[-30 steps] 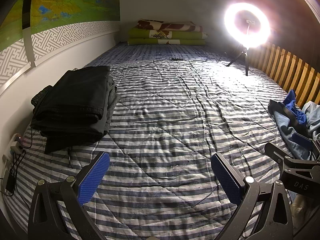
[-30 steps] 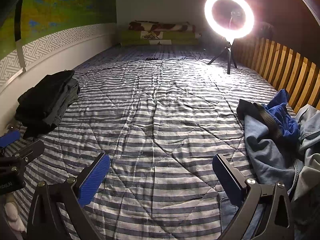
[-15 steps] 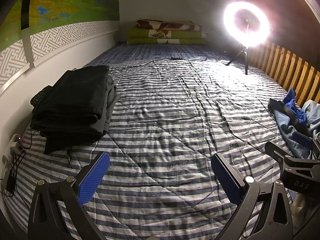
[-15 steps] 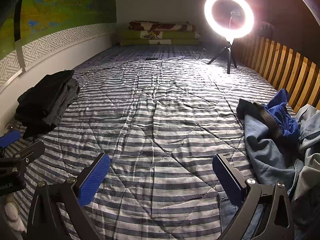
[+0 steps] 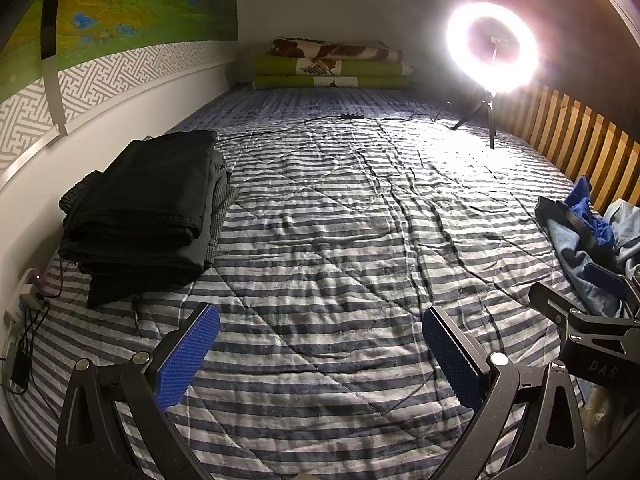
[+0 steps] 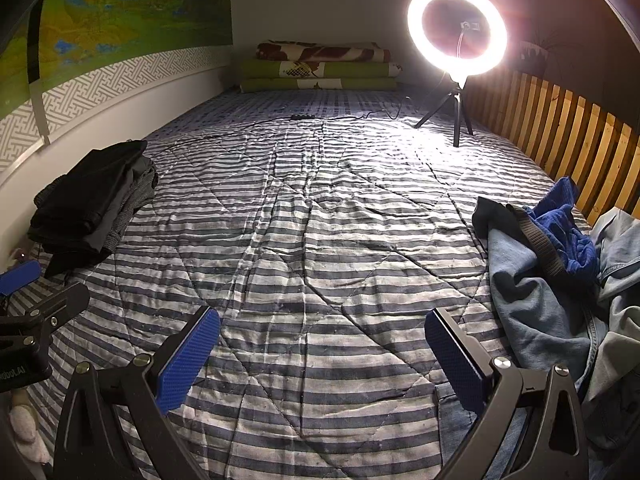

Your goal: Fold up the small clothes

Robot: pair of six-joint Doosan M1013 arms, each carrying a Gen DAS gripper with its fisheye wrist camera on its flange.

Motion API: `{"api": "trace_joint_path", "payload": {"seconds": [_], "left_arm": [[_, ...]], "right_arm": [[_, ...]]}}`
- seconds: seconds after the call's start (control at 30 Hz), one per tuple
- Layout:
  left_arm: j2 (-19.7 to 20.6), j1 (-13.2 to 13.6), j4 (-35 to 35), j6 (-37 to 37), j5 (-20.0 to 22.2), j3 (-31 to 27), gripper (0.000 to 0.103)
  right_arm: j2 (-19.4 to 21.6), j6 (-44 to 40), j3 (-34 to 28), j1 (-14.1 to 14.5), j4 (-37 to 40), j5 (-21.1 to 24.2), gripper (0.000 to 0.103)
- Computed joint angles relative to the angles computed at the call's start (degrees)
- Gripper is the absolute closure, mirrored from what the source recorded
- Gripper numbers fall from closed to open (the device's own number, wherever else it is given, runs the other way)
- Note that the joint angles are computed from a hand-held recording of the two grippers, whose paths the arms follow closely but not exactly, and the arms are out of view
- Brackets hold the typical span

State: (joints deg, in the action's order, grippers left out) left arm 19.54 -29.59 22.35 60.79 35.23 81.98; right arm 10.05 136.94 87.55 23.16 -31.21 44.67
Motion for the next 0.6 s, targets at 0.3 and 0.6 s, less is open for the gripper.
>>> {"api": "trace_joint_path", "payload": {"seconds": [0.3, 0.6], "left_arm": [[0.44, 0.05, -0.48, 0.66, 0.62, -0.29, 0.000], [1.45, 0.39, -3.47, 2.99, 1.74, -1.13, 0.000]], "right_arm": [[0.15, -0.53, 0.12, -0.68, -0.42, 0.15, 0.002], [0.39, -0.60, -0.12, -4.22, 0.22, 1.66, 0.002]]}}
